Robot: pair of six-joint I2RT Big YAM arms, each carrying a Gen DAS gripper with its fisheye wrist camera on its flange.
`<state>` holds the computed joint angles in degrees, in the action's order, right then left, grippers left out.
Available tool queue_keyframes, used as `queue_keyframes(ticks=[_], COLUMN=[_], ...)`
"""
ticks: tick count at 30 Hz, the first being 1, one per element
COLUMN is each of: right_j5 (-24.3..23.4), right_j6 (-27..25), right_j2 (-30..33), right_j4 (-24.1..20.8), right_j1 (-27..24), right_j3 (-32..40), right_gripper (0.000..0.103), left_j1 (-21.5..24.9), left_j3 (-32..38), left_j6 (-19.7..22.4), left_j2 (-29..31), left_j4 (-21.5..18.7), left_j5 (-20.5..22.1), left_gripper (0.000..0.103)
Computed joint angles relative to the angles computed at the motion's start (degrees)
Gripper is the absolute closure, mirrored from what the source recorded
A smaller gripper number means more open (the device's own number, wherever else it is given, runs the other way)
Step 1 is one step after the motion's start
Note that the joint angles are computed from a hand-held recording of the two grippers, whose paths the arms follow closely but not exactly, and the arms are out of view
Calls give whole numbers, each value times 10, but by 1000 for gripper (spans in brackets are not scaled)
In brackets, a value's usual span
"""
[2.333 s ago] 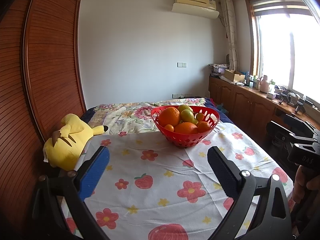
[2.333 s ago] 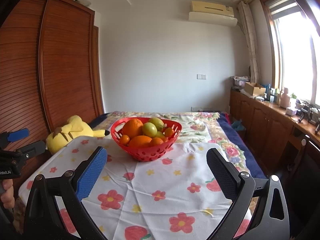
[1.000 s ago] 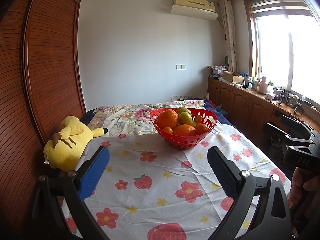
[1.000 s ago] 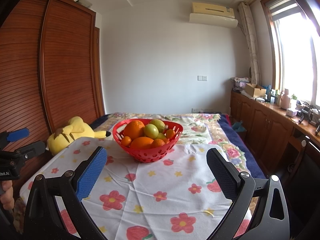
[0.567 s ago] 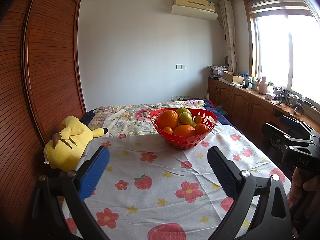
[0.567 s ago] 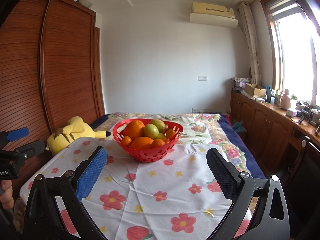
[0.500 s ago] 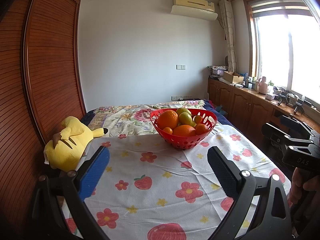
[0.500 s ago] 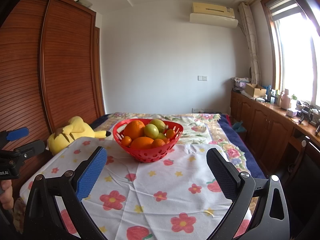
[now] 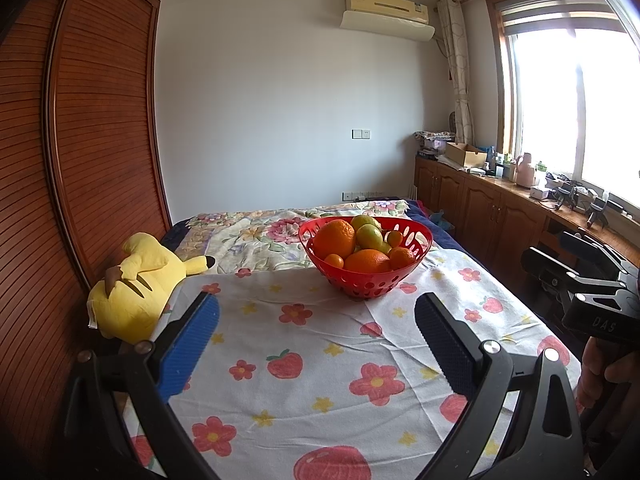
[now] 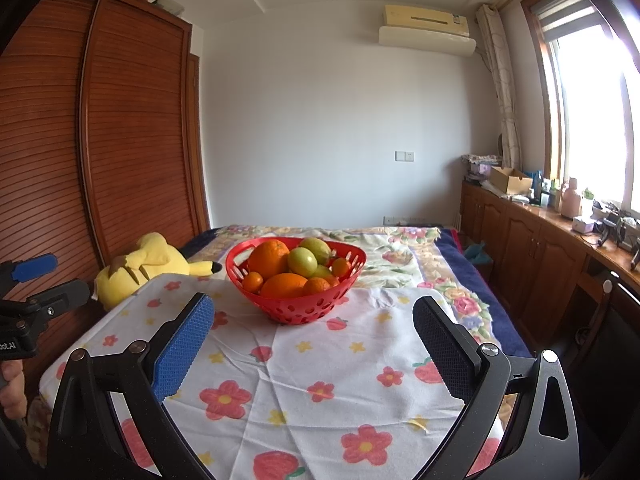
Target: Organize fruits
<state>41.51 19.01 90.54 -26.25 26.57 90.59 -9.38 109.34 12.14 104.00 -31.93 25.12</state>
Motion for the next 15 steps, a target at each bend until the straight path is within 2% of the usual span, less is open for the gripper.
queue_keyframes(ticks=[15], right_j5=[0], right_j6=[0], right_j2=[-1], right_j4=[2], right_j1=[0], right_j3=[-2], right_gripper=[2], left_j1=[-1], left_j3=[0], left_j6=[0], left_j2=[-1], left_j4=[-2], left_j5=[0], left_gripper=[4])
